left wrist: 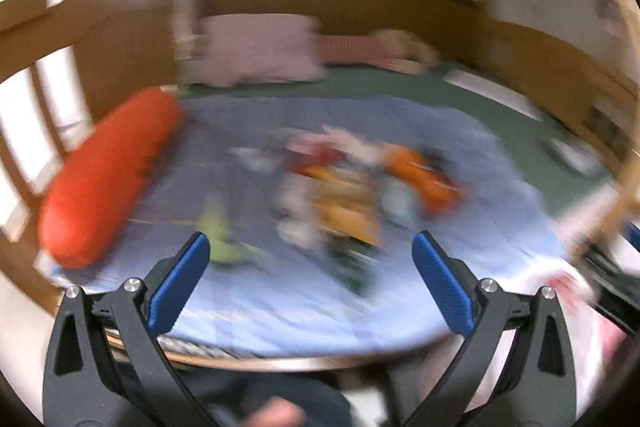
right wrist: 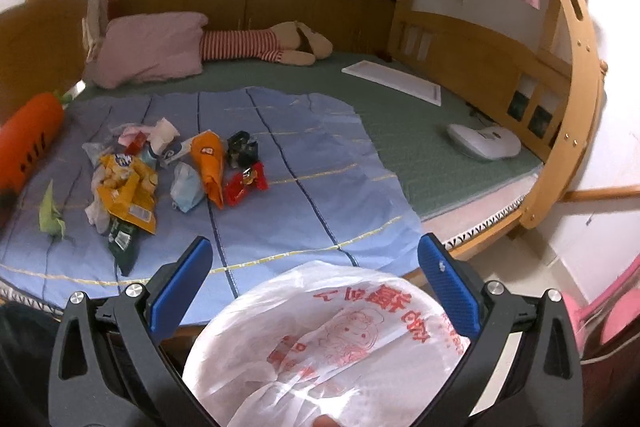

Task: Collect trash
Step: 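Grasp the yellow snack bag with the right gripper while the left grasps the green paper crane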

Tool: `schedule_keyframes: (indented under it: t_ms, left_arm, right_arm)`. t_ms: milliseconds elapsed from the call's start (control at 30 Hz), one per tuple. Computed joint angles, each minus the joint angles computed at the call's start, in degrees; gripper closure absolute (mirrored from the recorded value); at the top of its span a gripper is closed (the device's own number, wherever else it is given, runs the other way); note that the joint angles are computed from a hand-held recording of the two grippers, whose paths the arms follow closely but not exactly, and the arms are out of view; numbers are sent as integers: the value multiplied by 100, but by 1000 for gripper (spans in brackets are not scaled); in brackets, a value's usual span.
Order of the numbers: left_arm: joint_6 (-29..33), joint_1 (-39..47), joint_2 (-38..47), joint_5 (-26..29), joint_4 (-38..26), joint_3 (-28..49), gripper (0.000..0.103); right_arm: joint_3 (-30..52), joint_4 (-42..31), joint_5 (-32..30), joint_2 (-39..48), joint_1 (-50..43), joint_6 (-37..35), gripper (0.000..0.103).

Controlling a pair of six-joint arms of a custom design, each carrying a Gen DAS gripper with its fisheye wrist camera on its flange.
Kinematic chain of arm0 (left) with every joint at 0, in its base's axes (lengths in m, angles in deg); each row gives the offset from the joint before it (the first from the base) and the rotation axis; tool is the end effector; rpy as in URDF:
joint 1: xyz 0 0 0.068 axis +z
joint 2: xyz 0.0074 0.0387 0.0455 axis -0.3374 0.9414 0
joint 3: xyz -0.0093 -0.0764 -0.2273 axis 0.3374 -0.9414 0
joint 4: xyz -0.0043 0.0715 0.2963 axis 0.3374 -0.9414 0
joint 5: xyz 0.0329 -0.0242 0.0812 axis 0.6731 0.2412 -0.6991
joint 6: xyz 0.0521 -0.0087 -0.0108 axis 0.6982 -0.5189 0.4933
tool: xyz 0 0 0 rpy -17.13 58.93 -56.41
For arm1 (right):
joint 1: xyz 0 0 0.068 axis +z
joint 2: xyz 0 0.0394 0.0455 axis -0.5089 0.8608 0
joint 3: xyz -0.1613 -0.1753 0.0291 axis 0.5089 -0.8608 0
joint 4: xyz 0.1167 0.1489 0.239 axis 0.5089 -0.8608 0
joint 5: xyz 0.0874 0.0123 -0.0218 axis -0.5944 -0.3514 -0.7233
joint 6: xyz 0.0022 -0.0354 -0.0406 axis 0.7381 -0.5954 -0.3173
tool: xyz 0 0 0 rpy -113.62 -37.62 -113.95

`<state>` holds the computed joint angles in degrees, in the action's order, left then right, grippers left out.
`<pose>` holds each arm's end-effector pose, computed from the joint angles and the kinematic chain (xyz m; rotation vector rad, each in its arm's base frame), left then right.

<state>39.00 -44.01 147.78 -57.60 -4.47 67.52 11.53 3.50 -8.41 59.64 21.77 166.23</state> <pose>0.2835 -0.1204 0.2858 0.2215 2.2279 -0.0812 0.1623 0.1632 0.2586 0.4831 2.1812 -0.4638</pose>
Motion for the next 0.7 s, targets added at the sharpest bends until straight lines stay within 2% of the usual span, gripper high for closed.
schedule_keyframes:
  t_ms: [33, 100, 133, 167, 233, 300, 333, 367, 400, 533, 600, 633, 700]
  left_arm:
    - [82, 302, 360, 136, -4, 233, 3]
    - [170, 1097, 1341, 822, -96, 944, 16]
    - [132, 1486, 1943, 1282, -251, 1432, 41]
    - [139, 1751, 2515, 1640, -490, 1949, 52]
    - [381, 2045, 3521, 1995, -822, 2849, 51]
    - [523, 2140, 3967, 2083, -841, 3162, 37]
    - [544, 2218, 4177, 2324, -825, 3252, 26]
    - [551, 2265, 4259, 2484, -780, 3244, 19]
    - [585, 2298, 4333, 2686, -760, 3181, 17]
    - [627, 2176, 4711, 2547, -893, 3300, 18]
    - [664, 2112, 4847, 2424, -934, 3377, 22]
    - [711, 2077, 4941, 2376, -1024, 3432, 24]
    - [646, 1989, 5201, 2362, -1194, 3700, 36]
  right_arm:
    - [-123, 304, -92, -153, -87, -308, 3]
    - [-312, 848, -403, -378, -342, -799, 3]
    - [-418, 1179, -574, -478, -502, -1130, 3]
    - [-462, 1426, -698, -497, -609, -1362, 3]
    - [-346, 1831, -880, -238, -746, -1684, 3]
    - [-46, 2184, -1069, 183, -794, -2043, 3]
    - [82, 2390, -1181, 377, -823, -2238, 3]
    - [228, 2573, -1324, 568, -860, -2422, 3]
    - [397, 2780, -1500, 803, -908, -2588, 3]
    - [1234, 3330, -2387, 1960, -1256, -2751, 3]
    - [1773, 3510, -2689, 2682, -1400, -2736, 8]
    - [2113, 3528, -2842, 3112, -1451, -2739, 14]
    - [2599, 3654, -3273, 3769, -1530, -2780, 20]
